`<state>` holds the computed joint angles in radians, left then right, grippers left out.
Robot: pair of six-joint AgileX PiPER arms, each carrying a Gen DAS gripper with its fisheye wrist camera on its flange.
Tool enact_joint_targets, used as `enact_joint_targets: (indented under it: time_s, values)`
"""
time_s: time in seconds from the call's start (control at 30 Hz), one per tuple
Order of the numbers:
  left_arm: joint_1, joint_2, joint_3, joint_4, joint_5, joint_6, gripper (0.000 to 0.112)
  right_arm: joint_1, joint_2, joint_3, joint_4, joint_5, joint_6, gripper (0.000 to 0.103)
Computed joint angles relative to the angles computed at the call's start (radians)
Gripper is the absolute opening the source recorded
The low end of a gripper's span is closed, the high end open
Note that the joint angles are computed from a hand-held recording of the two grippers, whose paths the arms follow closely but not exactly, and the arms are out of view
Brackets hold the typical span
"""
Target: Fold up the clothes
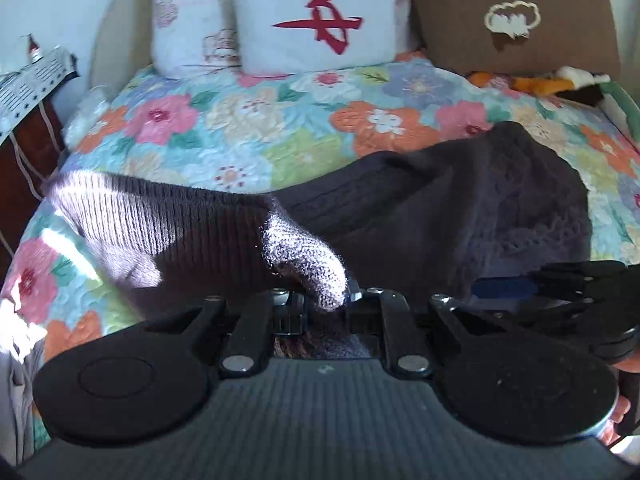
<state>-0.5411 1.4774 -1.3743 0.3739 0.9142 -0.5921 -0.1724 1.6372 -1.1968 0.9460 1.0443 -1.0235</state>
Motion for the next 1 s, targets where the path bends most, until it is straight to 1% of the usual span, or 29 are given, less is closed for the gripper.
enact_joint_targets:
  time_s: [0.1, 0.2, 0.27, 0.33, 0.4, 0.5, 0.53, 0.6, 0.67, 0.77, 0.8, 0.87, 1.0]
  values:
    - [-0.033, 0.084, -0.126, -0.061, 0.000, 0.100, 0.014, -0.040, 0.039, -0.039, 0.027, 0.029, 0.020, 0.063]
    - [-0.050, 0.189, -0.273, -0.164, 0.023, 0.189, 0.014, -0.095, 0.080, -0.074, 0.060, 0.067, 0.043, 0.063]
    - [-0.062, 0.268, -0.363, -0.206, 0.046, 0.224, 0.014, -0.124, 0.101, -0.092, 0.065, 0.072, 0.054, 0.063]
    - [-0.080, 0.350, -0.429, -0.198, 0.070, 0.229, 0.014, -0.144, 0.120, -0.105, 0.058, 0.061, 0.070, 0.063]
    - [-0.078, 0.414, -0.455, -0.203, 0.078, 0.223, 0.017, -0.147, 0.141, -0.121, 0.024, 0.042, 0.098, 0.063]
    - [-0.033, 0.464, -0.466, -0.302, 0.100, 0.231, 0.021, -0.121, 0.156, -0.121, -0.054, -0.007, 0.131, 0.063]
    - [-0.024, 0.455, -0.444, -0.324, 0.087, 0.234, 0.021, -0.119, 0.162, -0.120, -0.057, -0.007, 0.132, 0.063]
    - [-0.008, 0.417, -0.381, -0.355, 0.040, 0.243, 0.030, -0.114, 0.170, -0.118, -0.053, -0.007, 0.132, 0.064]
    - [0.004, 0.364, -0.319, -0.367, -0.008, 0.255, 0.047, -0.110, 0.174, -0.125, -0.049, -0.004, 0.138, 0.064]
    - [0.026, 0.278, -0.223, -0.376, -0.098, 0.294, 0.059, -0.111, 0.188, -0.143, -0.039, 0.011, 0.157, 0.064]
    - [0.029, 0.255, -0.198, -0.357, -0.116, 0.285, 0.060, -0.114, 0.193, -0.148, -0.034, 0.018, 0.164, 0.065]
    - [0.040, 0.215, -0.152, -0.327, -0.126, 0.254, 0.063, -0.123, 0.199, -0.153, -0.022, 0.033, 0.174, 0.065]
    - [0.089, 0.125, -0.029, -0.335, -0.149, 0.177, 0.063, -0.137, 0.204, -0.160, -0.008, 0.054, 0.197, 0.065]
